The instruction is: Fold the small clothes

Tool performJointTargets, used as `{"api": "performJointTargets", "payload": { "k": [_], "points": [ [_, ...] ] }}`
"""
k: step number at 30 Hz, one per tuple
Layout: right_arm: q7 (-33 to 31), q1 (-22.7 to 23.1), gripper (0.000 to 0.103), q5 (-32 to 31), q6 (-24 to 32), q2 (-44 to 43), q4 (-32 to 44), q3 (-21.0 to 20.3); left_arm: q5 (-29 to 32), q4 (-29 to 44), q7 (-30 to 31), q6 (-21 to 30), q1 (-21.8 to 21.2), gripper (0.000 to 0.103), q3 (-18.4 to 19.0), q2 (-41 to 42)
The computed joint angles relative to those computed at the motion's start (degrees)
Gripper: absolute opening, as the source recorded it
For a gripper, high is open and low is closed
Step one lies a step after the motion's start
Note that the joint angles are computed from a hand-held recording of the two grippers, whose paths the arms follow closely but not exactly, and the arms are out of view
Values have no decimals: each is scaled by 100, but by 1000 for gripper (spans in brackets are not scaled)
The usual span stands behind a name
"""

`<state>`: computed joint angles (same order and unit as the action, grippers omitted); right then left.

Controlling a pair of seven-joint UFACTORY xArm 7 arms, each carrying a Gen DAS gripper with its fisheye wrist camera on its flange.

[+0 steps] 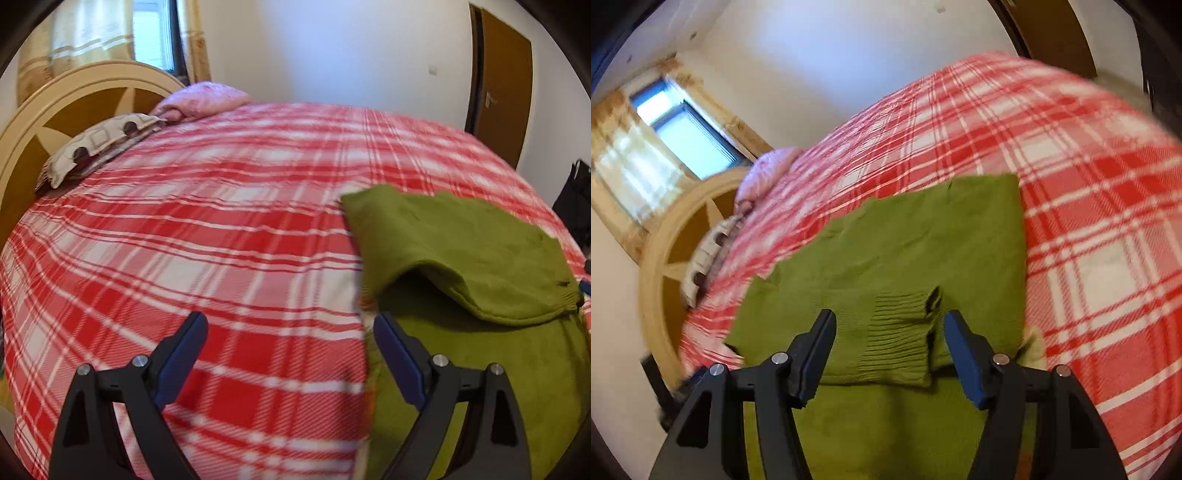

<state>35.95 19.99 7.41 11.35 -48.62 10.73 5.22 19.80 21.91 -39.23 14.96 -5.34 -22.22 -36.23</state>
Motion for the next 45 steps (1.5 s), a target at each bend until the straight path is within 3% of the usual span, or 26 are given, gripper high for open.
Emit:
{"api": "performJointTargets", "payload": {
  "k": [3, 6, 9, 12, 14, 17, 22, 27, 30, 31, 33, 36, 41, 43, 45],
  "points": [
    [-160, -35, 62, -123, 147, 417, 191, 4, 139, 392, -175, 191, 203, 94, -311, 570],
    [-179, -272, 60, -323, 190, 869, 369, 269, 490, 653, -599, 464, 328, 94, -597, 917],
    [-248, -430, 45, -555, 188, 1265, 585, 456, 775, 790, -841, 606, 226, 94, -588, 1077],
    [-70, -884, 23, -1068, 484, 1506, 861, 976, 1100, 946, -1183, 716, 191, 94, -566, 1235],
    [-108, -840, 12, -1199, 492, 1545, 915, 939, 1301, 1071, -1479, 831, 192, 94, -543, 1367],
    [16, -1065, 10, -1585, 545, 1290, 944, 1178, 1475, 1156, -2041, 945, 186, 95, -433, 1452],
    [182, -1669, 9, -2387, 816, 658, 1140, 1682, 952, 898, -2441, 634, -160, 95, 228, 1438],
    [254, -2005, 9, -2989, 1146, 725, 1256, 1976, 1250, 909, -2942, 817, -36, 95, -24, 1369],
    [640, -2422, 9, -3508, 1466, 999, 1230, 2390, 1418, 931, -3115, 961, -52, 96, -73, 1373],
    [750, -2457, 10, -3555, 1532, 1142, 1181, 2351, 1460, 957, -3138, 1052, -79, 97, -79, 1381],
    [904, -2166, 10, -3557, 1254, 1106, 909, 1820, 1440, 974, -3026, 1079, -179, 98, 64, 1419],
    [742, -1887, 10, -3276, 1482, 714, 849, 1525, 1245, 952, -2637, 1193, -419, 99, 269, 1363],
    [588, -1273, 10, -2907, 1570, -261, 617, 1284, 1080, 647, -2137, 1489, -653, 98, 286, 698],
    [420, -945, 10, -2613, 1455, -163, 674, 1203, 1176, 554, -2215, 1598, -532, 98, 96, 354],
    [352, -919, 10, -2513, 1363, 187, 830, 1352, 1256, 611, -2173, 1527, -427, 98, 6, 275]
  ]
}}
